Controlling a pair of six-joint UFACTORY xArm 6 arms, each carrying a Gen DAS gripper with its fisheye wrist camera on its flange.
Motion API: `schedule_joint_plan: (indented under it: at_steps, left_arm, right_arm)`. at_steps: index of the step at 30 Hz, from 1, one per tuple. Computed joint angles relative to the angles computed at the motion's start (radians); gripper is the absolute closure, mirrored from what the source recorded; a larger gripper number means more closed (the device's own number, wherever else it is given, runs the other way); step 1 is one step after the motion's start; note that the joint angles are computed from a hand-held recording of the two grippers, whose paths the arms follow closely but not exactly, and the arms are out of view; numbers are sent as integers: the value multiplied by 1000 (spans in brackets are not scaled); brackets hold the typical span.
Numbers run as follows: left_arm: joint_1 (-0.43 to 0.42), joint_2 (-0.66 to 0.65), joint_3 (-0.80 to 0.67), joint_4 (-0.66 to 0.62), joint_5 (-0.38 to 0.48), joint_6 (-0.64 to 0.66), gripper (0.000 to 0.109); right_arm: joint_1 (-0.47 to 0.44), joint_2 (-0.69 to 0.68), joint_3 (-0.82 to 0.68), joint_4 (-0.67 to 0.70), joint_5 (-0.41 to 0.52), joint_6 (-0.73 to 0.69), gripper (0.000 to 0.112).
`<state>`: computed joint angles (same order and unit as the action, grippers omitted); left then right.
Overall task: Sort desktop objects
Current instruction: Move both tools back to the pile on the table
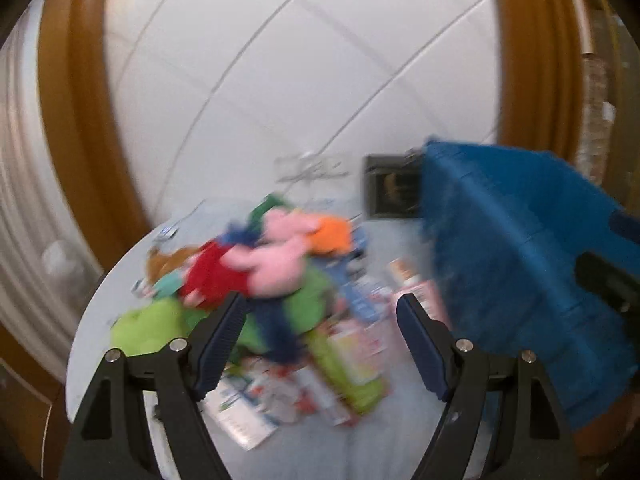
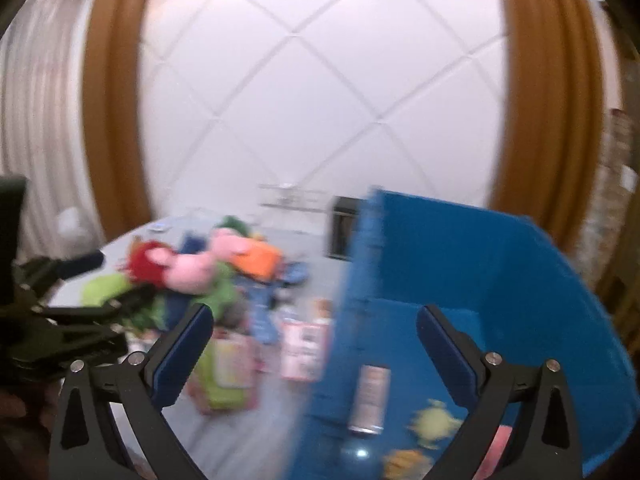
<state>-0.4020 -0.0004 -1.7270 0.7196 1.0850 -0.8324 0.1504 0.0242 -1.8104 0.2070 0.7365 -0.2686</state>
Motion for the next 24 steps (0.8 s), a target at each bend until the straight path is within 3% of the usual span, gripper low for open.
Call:
schedule_joint_plan:
  at_steps: [4, 9, 16, 24]
  left_arm:
    - [95, -111, 189, -52, -32, 22, 31]
    - [227, -199, 400, -158, -60, 120, 31]
    - [326, -134, 528, -367, -148, 236, 31]
    - [309, 31, 492, -424, -205, 256, 31]
  right_arm:
    - [95, 66, -46, 6, 45, -10, 9]
    - [175, 213, -145, -83, 164, 111, 9]
    - [205, 332, -129, -194, 285, 245, 9]
    - [198, 408, -82, -206, 297, 258, 10]
